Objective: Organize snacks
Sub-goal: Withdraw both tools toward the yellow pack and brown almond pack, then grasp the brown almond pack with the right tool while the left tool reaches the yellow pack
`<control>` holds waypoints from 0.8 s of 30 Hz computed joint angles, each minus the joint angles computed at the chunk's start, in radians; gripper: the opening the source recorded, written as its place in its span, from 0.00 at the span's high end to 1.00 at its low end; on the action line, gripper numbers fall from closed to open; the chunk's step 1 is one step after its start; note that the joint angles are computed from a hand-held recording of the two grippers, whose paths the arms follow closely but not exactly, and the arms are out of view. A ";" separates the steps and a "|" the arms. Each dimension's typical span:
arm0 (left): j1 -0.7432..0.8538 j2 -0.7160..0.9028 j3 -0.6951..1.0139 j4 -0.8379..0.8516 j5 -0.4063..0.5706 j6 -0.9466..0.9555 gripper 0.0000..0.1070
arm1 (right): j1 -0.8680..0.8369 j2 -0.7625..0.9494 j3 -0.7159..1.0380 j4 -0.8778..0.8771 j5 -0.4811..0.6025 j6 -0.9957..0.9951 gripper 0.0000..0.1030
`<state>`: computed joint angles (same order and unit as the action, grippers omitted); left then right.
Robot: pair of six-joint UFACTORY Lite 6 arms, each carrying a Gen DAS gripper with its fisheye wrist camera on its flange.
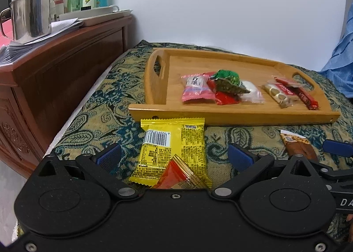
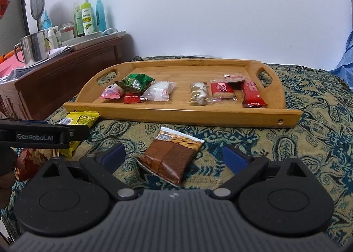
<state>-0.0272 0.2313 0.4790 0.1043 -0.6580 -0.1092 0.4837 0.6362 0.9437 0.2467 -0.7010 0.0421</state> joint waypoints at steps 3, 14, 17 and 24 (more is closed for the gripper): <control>-0.004 0.023 0.012 -0.007 -0.002 0.007 0.04 | 0.004 0.009 0.010 -0.003 0.003 -0.002 0.02; -0.008 0.076 0.042 -0.005 -0.005 0.004 0.04 | 0.031 0.043 0.037 0.013 -0.006 -0.049 0.02; -0.009 0.083 0.045 -0.006 -0.010 0.003 0.04 | 0.032 0.046 0.039 0.008 -0.008 -0.045 0.03; -0.001 0.086 0.046 0.026 -0.014 -0.019 0.07 | 0.039 0.058 0.050 0.014 -0.013 -0.054 0.09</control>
